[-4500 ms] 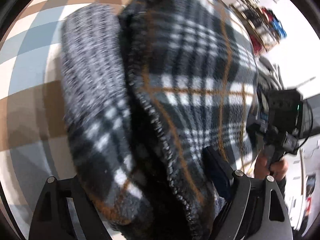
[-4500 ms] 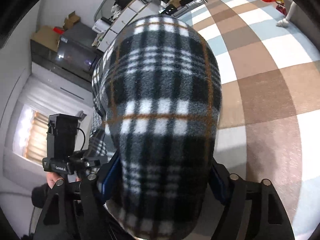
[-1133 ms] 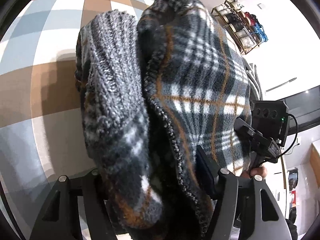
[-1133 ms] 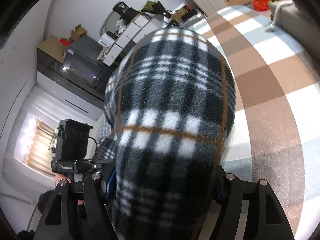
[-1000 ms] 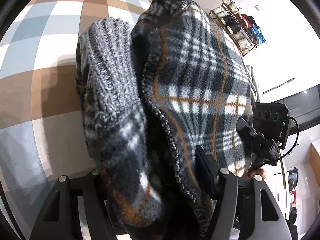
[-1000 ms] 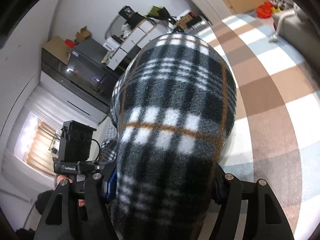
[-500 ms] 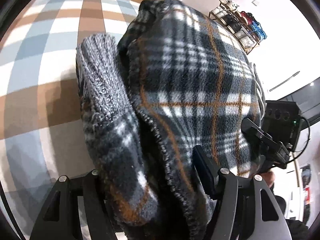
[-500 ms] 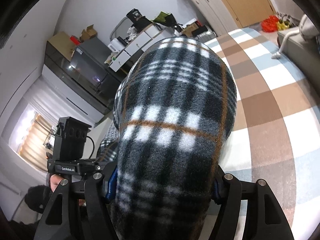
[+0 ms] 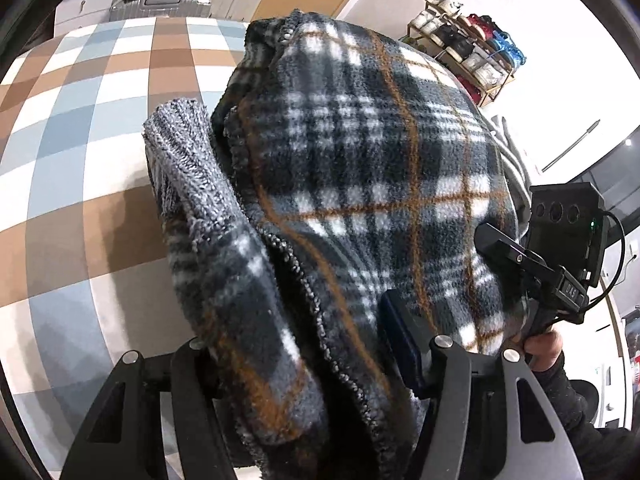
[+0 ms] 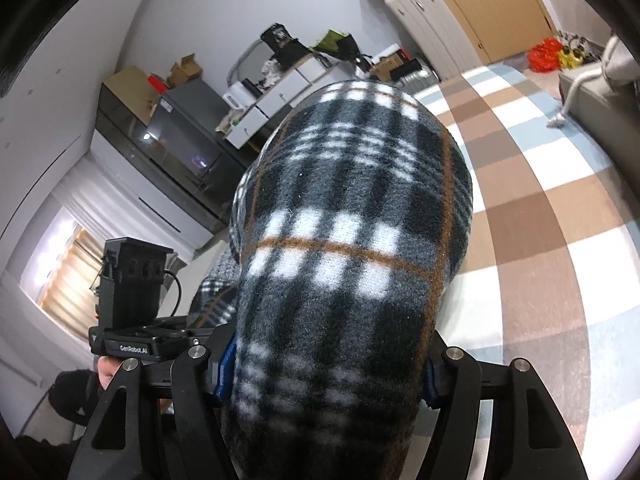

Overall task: Fold large clothes
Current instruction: 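Carry the bundled jacket with both tools away from the bed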

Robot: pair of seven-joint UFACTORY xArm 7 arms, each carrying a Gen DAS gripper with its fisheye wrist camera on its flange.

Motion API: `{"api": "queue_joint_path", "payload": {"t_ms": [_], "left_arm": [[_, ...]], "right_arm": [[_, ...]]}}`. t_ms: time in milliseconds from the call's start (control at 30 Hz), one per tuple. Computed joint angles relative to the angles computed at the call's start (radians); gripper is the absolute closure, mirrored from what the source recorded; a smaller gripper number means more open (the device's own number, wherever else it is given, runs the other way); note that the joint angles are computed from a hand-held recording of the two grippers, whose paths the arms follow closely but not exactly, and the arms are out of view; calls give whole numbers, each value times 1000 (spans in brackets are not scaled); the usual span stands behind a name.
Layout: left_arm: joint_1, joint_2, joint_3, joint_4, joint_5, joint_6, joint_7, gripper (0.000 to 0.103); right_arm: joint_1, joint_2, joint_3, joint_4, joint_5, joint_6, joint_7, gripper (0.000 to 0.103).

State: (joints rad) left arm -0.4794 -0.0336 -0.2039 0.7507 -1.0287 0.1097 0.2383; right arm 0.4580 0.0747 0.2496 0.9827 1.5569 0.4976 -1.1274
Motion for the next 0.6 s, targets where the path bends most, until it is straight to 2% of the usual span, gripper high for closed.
{"api": "queue_joint_path", "payload": {"t_ms": [33, 133, 200, 300, 367, 433, 533, 600], "left_arm": [[-1, -6, 2, -12, -25, 4, 24, 46], [4, 15, 0, -6, -6, 9, 22, 46], [10, 24, 0, 10, -61, 23, 74, 46], [34, 44, 1, 31, -55, 64, 68, 40], [54, 59, 1, 45, -94, 113, 108, 35], [67, 60, -3, 50, -143, 135, 157, 34], [81, 73, -6, 65, -157, 166, 194, 33], [89, 76, -9, 72, -185, 175, 217, 34]], "right_arm": [[1, 2, 1, -1, -19, -3, 23, 36], [-5, 26, -2, 8, -63, 5, 82, 36], [-16, 36, -4, 13, -76, 22, 95, 35], [-20, 57, -2, 26, -132, 21, 145, 29], [-26, 73, 3, 34, -168, 31, 177, 20], [-34, 87, 8, 41, -177, 34, 190, 20], [-42, 89, 16, 44, -181, 39, 184, 21], [-47, 80, 18, 38, -167, 41, 184, 26]]}}
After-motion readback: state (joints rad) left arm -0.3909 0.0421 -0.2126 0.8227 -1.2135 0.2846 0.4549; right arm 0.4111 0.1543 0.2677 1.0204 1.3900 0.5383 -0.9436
